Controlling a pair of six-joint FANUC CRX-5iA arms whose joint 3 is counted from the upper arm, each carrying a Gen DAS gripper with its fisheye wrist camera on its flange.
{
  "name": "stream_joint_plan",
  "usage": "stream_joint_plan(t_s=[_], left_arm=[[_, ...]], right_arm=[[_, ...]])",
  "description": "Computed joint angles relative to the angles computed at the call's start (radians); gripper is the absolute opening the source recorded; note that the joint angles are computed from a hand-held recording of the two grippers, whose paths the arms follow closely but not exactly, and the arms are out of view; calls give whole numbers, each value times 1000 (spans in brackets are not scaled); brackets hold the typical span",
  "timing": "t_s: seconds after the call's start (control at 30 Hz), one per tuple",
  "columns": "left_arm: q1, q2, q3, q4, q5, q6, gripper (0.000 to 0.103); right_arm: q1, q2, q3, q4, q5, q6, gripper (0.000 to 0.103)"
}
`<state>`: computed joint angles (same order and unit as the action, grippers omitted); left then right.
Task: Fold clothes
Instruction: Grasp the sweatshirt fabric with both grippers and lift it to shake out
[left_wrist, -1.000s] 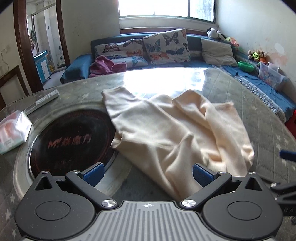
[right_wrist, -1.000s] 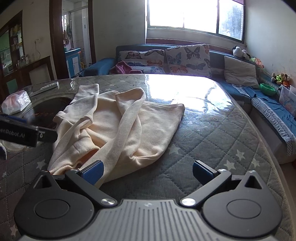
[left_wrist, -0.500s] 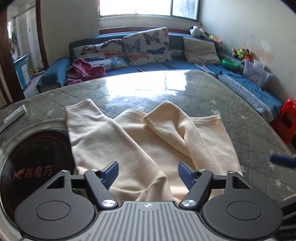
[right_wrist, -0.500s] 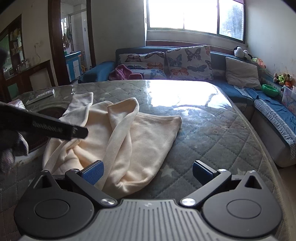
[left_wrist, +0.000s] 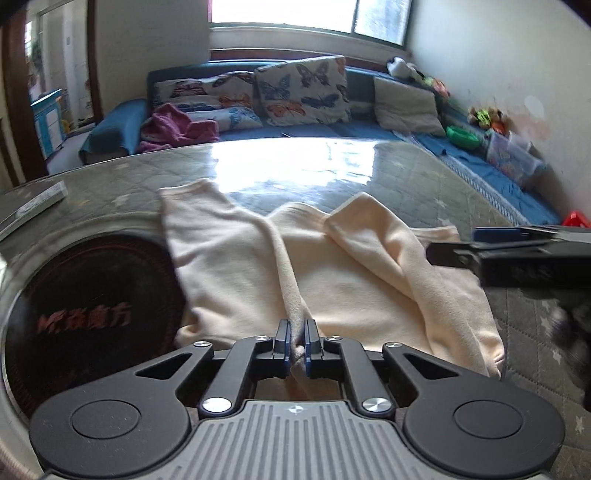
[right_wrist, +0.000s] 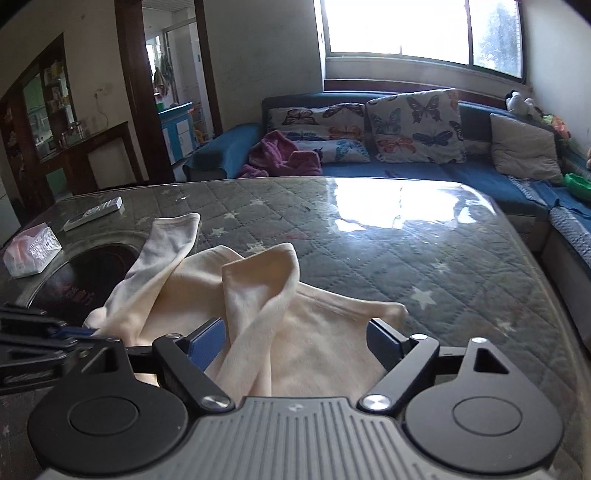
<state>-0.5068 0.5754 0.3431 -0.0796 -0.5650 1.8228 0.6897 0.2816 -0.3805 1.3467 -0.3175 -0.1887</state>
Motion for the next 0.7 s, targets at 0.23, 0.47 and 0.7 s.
stream_joint_plan(t_s=[0.23,0.47,0.7], left_arm=[[24,-100,-119,-43,46,75,7],[46,-186,-240,-82,44,169,7],[55,-230,-312,-71,65,186,7]], right_arm=[[6,111,146,-290,37,267,62],[23,148,212,-500,40,459,25],[-24,51,43,24,48,-5,5]])
